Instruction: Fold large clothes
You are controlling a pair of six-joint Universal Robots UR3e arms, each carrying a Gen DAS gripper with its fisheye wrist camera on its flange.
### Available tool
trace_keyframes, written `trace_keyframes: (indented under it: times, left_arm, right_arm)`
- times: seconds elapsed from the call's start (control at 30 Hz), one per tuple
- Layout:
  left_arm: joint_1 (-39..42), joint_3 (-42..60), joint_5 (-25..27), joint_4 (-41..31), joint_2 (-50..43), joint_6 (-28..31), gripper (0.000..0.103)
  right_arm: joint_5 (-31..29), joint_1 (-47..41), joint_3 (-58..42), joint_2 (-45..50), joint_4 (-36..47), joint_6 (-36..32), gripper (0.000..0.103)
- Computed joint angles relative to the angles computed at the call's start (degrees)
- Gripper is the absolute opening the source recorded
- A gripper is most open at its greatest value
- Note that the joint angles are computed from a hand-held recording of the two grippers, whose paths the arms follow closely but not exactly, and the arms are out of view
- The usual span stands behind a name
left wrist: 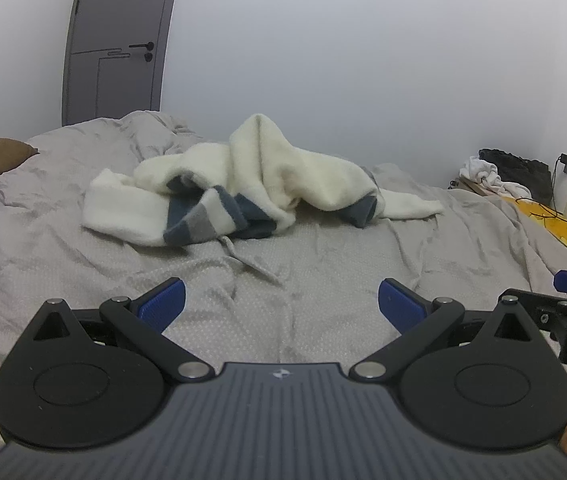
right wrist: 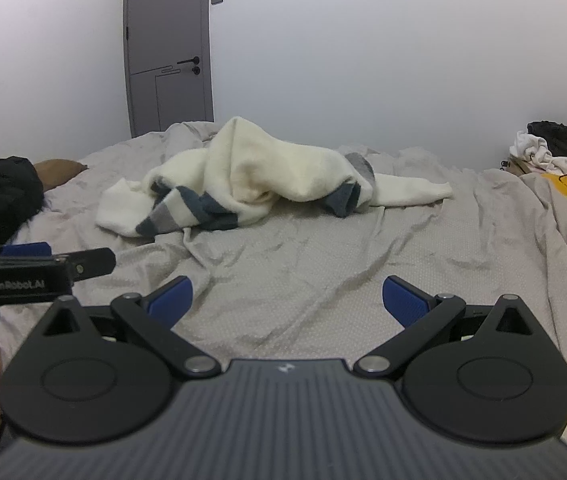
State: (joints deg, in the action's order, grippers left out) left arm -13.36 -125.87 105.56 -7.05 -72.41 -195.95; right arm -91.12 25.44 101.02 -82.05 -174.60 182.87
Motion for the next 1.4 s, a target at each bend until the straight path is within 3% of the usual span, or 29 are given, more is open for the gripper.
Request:
trace_keyframes:
  times: [0.53,0.73,0.97,1.2,1.4]
  left_arm:
    - [0.4,-2.0,1.3,4.0,-0.3,-1.0,0.103]
    - [3.7,-4.2,-3.5,5.4,2.2,-0.7,0.103]
    - [3.4,-4.1,-3.7,5.4,2.5,0.2,0.103]
    - [4.2,-4.2,-4.4,7.8,1.3,1.2,0.103]
    - [9.2,-2.1,-10.3,9.2,-2.0,2.2,0.103]
  right_arm:
    - [-1.6,1.0,-1.1,0.4,1.0,-0.7,0.103]
    - [-4.6,2.8,-1.9,1.2,0.7,-0.8,0.103]
    - [2.3,0.3,-2.0,0.1,4.8,1.0,0.103]
    - [1.9,0.3,-2.4,1.1,4.3,2.8,0.103]
    - [0.7,0.4,-5.4,4.0,4.2,4.4,0.103]
